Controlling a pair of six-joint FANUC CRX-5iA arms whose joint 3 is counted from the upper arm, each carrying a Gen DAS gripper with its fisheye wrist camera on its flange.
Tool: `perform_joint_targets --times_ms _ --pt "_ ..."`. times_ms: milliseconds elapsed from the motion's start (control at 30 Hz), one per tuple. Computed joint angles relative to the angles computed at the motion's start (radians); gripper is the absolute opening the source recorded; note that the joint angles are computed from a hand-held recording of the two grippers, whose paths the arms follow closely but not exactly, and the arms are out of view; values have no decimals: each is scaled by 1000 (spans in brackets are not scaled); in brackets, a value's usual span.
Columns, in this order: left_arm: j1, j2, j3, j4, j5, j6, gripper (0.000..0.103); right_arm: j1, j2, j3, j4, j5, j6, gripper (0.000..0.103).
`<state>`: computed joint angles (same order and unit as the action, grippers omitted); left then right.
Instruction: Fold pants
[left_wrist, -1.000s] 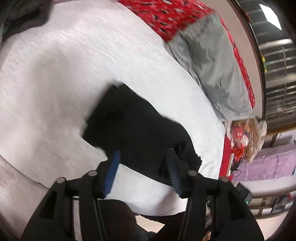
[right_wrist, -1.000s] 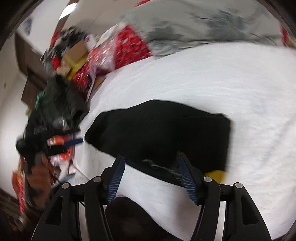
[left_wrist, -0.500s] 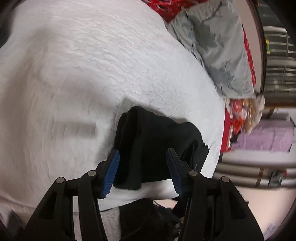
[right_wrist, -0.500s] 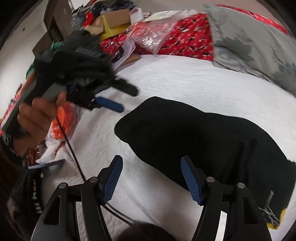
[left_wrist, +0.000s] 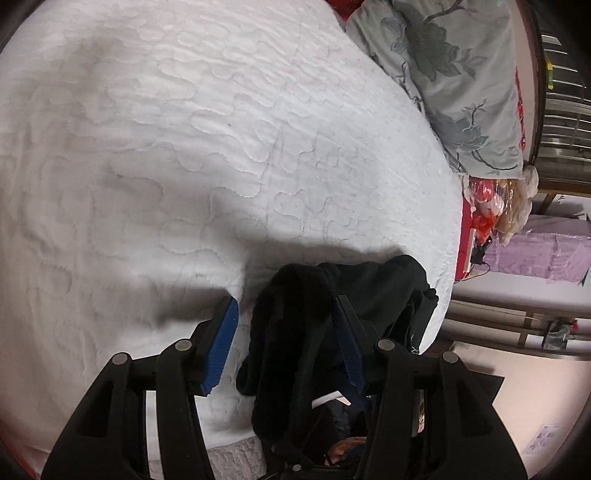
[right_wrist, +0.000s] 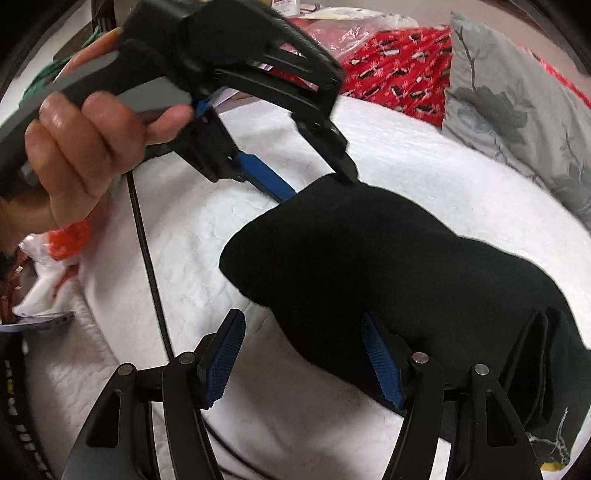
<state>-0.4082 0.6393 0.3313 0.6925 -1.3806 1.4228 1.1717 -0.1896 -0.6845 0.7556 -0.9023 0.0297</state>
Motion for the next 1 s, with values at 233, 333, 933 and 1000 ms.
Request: perform_joint_targets --times_ms 233,333,933,1000 --pt "-13 16 16 16 2 4 63 -31 40 0 48 -2 -35 60" --pt "-29 2 17 -17 22 33 31 -55 6 -21 51 34 -60 40" --pt "-149 -142 -69 139 155 163 18 17 -419 -182 53 4 -201 15" --pt "-187 -118 -25 135 158 187 18 43 -509 -217 56 -38 -246 15"
